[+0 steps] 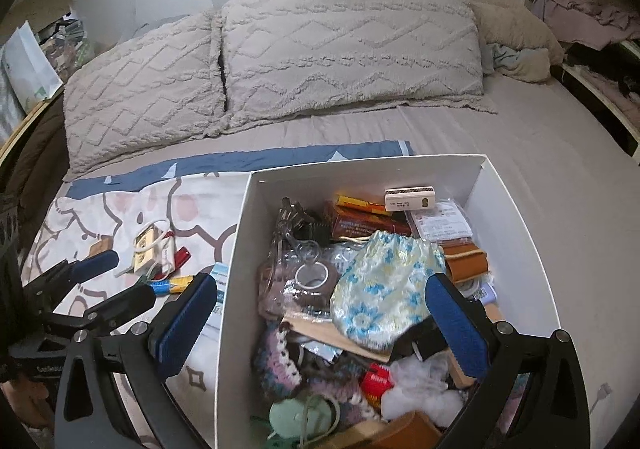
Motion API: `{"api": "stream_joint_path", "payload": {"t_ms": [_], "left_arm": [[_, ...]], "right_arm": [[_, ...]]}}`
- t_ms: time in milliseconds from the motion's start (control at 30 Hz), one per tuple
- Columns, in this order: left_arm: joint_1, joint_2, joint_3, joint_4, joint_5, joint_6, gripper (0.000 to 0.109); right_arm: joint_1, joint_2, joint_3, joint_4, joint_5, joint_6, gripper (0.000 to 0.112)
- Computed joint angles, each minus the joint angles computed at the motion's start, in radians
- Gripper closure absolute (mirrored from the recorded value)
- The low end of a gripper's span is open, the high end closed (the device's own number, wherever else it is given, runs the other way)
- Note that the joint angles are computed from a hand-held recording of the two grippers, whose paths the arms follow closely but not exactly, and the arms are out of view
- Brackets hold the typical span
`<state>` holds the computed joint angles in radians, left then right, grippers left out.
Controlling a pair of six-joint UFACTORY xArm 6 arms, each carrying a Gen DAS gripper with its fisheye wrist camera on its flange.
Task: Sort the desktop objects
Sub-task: 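Pull both tools back from the storage box toward the bedspread items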
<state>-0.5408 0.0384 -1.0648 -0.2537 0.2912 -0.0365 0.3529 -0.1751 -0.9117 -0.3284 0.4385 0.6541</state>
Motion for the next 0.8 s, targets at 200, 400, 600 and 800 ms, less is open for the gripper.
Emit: {"api": "stream_joint_path", "payload": {"t_ms": [200, 400, 600, 800], "left_arm": [[-0.005, -0.063, 0.061, 0.061, -0.029, -0.058, 0.006], [-0.004, -0.136, 0.131, 0.131, -0.057, -0.124, 0.006], [-0.006, -0.205, 0.209, 0.18, -0.091, -0.167, 0.006], [-0.01, -0.274, 0.293, 0.21, -0.127, -0.199, 0.006]], "right_arm": [[0.024, -0.081, 0.064, -0.063, -0.017, 0.075, 0.009], [0.052, -0.145, 0.11, -0.145, -0.013, 0.161, 0.009], [0.093, -0.21, 0.157, -0.267, 0.013, 0.274, 0.009], [0.133, -0.263, 0.203, -0.374, 0.036, 0.376, 0.009]]}}
